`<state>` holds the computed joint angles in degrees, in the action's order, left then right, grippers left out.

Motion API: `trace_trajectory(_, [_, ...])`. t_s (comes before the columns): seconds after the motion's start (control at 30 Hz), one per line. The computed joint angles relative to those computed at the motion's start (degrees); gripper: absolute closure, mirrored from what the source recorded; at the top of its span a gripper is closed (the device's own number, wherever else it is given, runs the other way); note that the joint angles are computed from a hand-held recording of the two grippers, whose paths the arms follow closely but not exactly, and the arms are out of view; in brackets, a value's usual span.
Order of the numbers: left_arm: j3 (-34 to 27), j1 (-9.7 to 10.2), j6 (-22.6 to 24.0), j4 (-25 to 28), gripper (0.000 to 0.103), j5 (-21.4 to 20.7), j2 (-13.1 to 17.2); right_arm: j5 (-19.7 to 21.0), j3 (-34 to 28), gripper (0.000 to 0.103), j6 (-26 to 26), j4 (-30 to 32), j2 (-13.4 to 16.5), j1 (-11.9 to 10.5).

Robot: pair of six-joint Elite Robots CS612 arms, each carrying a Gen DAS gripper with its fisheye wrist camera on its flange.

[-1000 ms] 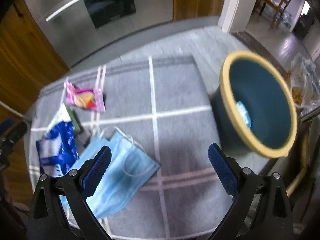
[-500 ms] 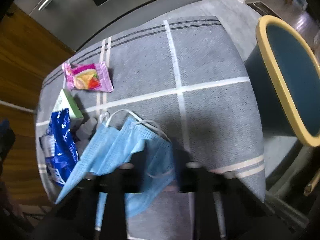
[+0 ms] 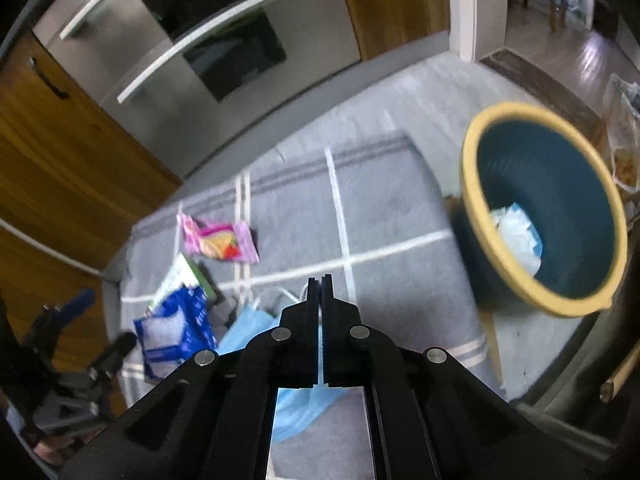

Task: Collect trash
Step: 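Lower the right tool onto the blue face masks and close, then lift the blue masks with the right tool while left grasps another mask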

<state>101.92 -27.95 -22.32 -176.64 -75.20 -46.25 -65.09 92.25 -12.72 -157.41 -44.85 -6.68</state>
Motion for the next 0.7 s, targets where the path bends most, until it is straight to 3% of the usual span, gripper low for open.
trace_trajectory(0.13, [0.7, -0.42, 2.4, -1.4, 0.016, -3.5, -0.5, 4.1, 1.2, 0.101, 2.2, -4.8, -0.9, -1.3])
trace_trajectory(0.33, [1.9, -1.74, 4.6, -1.7, 0.018, -5.3, -1.2, 5.9, 2.2, 0.101, 3.7, -10.8, -1.9, -2.4])
trace_trajectory(0.5, [1.7, -2.62, 6.6, 2.0, 0.03, -5.3, -1.2, 6.4, 3.3, 0.101, 5.1, -15.8, -2.6, -3.3])
trace_trajectory(0.7, [2.2, -2.63, 5.2, 4.7, 0.042, -7.9, -1.5, 6.1, 4.1, 0.101, 4.9, -18.1, -2.7, -4.0])
